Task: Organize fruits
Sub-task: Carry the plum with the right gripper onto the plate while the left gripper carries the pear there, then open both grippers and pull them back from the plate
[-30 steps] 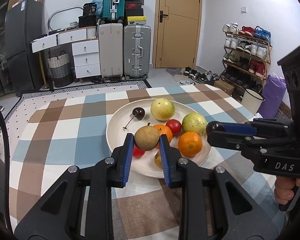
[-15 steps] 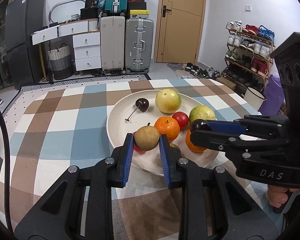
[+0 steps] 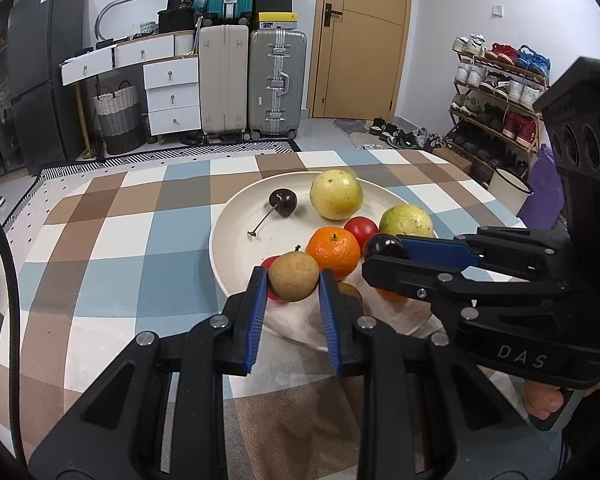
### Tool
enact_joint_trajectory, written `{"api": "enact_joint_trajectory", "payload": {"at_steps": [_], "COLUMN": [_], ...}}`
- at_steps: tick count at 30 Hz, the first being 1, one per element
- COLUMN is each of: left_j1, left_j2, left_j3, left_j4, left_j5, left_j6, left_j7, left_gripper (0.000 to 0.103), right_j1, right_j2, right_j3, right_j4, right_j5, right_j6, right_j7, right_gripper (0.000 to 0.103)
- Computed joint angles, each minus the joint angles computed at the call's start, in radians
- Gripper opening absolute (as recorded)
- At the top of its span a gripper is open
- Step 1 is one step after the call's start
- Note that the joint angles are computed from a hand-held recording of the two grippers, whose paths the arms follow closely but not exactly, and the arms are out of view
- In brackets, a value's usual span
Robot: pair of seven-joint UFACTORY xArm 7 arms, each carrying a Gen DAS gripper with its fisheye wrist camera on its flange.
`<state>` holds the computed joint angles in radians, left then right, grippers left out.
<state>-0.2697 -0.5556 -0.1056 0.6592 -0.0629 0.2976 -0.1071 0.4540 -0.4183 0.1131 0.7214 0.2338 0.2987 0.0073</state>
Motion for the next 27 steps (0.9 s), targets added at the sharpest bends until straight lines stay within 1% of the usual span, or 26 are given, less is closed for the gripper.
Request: {"api": "enact_joint_trajectory", "payload": {"at_steps": [3,6,7,9,11,12,13,14,15,16,17,18,19,20,23,24,25,26,27], "left_j1": [0.002,-0.003,-0.004,-0.001,0.005,0.011,0.013,0.007,0.007,0.017,0.028,0.043,0.051,0.058,0.056,0.059,0.063,0.072,0.077], "left_j2": [0.004,0.005,0.003,-0.003,-0.008,-0.011,-0.014,-0.015,-0.020,-0.029,-0.038,-0.051,-0.062,-0.074,-0.110,-0.119,-0.129,-0.137,-0.151], "left_j3": [-0.002,0.005,0.005,0.003,0.000,-0.004,-0.002,0.005,0.009,0.003,-0.004,-0.014,-0.018,-0.023,-0.018,-0.022,-0.025,-0.035,-0.042], "left_j4": [0.001,-0.003,-0.005,-0.012,-0.015,-0.018,-0.019,-0.019,-0.023,-0.030,-0.036,-0.047,-0.054,-0.063,-0.086,-0.091,-0.096,-0.100,-0.109], "left_j5": [-0.001,-0.007,-0.007,-0.005,-0.002,0.000,0.000,-0.004,-0.007,-0.003,0.002,0.011,0.017,0.023,0.030,0.035,0.040,0.046,0.051], "left_j6": [-0.002,-0.010,-0.013,-0.024,-0.029,-0.032,-0.029,-0.024,-0.022,-0.026,-0.032,-0.040,-0.045,-0.051,-0.058,-0.060,-0.062,-0.065,-0.078], "left_j7": [-0.008,-0.008,-0.008,-0.010,-0.016,-0.024,-0.028,-0.025,-0.027,-0.036,-0.046,-0.058,-0.067,-0.076,-0.083,-0.086,-0.091,-0.100,-0.108], "left_gripper": [0.023,0.023,0.023,0.023,0.024,0.024,0.027,0.033,0.036,0.043,0.054,0.059,0.069,0.077,0.088,0.090,0.098,0.102,0.102], "right_j1": [0.000,-0.024,-0.040,-0.043,-0.049,-0.055,-0.060,-0.063,-0.067,-0.067,-0.061,-0.053,-0.043,-0.037,-0.025,-0.025,-0.026,-0.023,-0.021], "right_j2": [0.002,-0.008,-0.015,-0.024,-0.036,-0.043,-0.050,-0.056,-0.064,-0.072,-0.081,-0.089,-0.099,-0.112,-0.148,-0.157,-0.167,-0.179,-0.190], "right_j3": [-0.001,0.015,0.026,0.022,0.020,0.023,0.024,0.024,0.026,0.024,0.016,0.008,-0.001,-0.007,-0.017,-0.018,-0.018,-0.022,-0.026], "right_j4": [0.008,0.000,-0.004,-0.007,-0.013,-0.017,-0.021,-0.025,-0.030,-0.037,-0.045,-0.051,-0.058,-0.069,-0.104,-0.112,-0.119,-0.130,-0.137], "right_j5": [-0.001,-0.021,-0.036,-0.043,-0.052,-0.060,-0.067,-0.073,-0.078,-0.081,-0.079,-0.076,-0.070,-0.065,-0.057,-0.058,-0.059,-0.057,-0.055], "right_j6": [0.008,-0.002,-0.005,-0.001,0.003,0.003,0.006,0.010,0.011,0.009,0.006,0.008,0.011,0.010,-0.015,-0.020,-0.026,-0.031,-0.031], "right_j7": [-0.001,0.024,0.042,0.054,0.064,0.070,0.076,0.082,0.088,0.090,0.085,0.078,0.069,0.064,0.050,0.049,0.050,0.047,0.047], "right_gripper": [0.030,0.041,0.043,0.045,0.051,0.051,0.054,0.060,0.063,0.068,0.073,0.077,0.086,0.095,0.102,0.102,0.102,0.102,0.102]}}
